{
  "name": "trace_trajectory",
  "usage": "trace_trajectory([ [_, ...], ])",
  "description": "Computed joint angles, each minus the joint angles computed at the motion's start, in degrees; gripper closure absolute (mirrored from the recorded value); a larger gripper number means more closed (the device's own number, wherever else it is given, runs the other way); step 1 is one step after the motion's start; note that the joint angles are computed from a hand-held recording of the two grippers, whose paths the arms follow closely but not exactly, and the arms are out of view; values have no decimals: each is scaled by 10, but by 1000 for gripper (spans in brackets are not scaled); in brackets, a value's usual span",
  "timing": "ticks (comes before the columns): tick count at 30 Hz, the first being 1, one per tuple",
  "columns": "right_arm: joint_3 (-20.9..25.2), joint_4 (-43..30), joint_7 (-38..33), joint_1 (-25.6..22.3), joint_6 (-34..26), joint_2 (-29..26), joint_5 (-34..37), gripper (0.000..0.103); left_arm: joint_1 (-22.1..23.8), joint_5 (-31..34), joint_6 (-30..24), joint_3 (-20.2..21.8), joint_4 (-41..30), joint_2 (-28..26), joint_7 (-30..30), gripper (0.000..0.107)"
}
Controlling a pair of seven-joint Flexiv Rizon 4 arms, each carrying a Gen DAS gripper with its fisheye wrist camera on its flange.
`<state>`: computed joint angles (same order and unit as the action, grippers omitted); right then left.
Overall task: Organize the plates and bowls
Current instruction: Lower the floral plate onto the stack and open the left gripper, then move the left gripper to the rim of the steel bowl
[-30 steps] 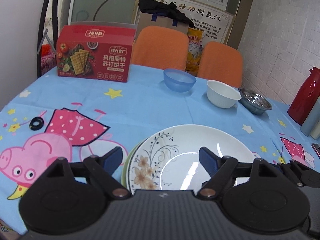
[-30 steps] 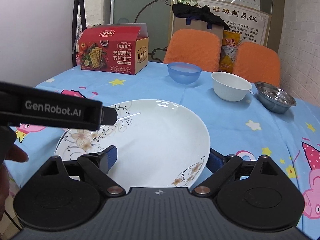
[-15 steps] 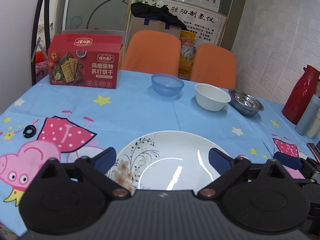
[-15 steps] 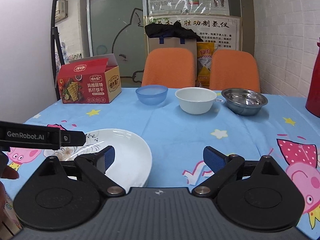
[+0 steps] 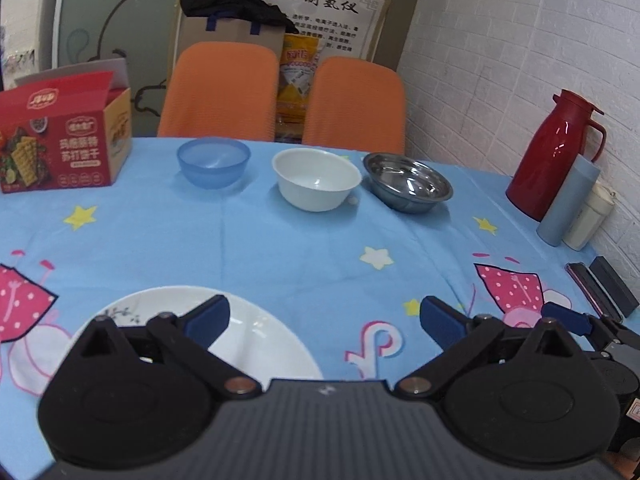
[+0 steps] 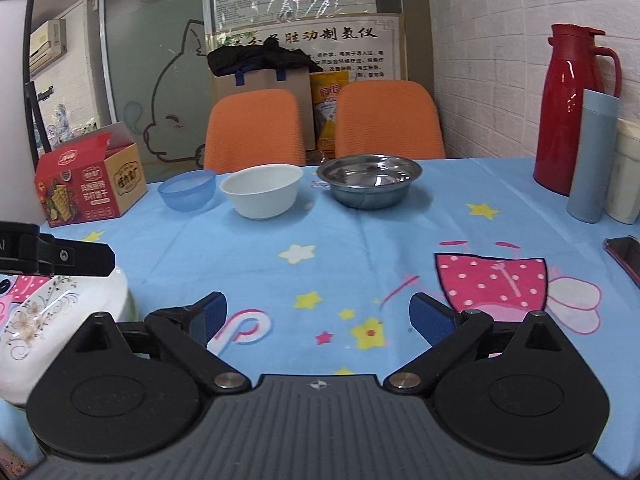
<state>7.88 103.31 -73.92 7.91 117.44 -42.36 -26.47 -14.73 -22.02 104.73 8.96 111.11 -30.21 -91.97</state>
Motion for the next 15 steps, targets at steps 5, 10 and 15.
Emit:
trace_trajectory([
  [5,-5,-56,8,-21,-20,-25,-6,0,-58,-2,-64,62,-94,-50,10,7],
  [10,8,-106,15,-44,-49,-49,-24,0,-56,30,-108,70,-158,-80,-8,7],
  [15,39,-158,13,-69,-79,-76,-54,0,-54,61,-148,85,-212,-104,-36,7],
])
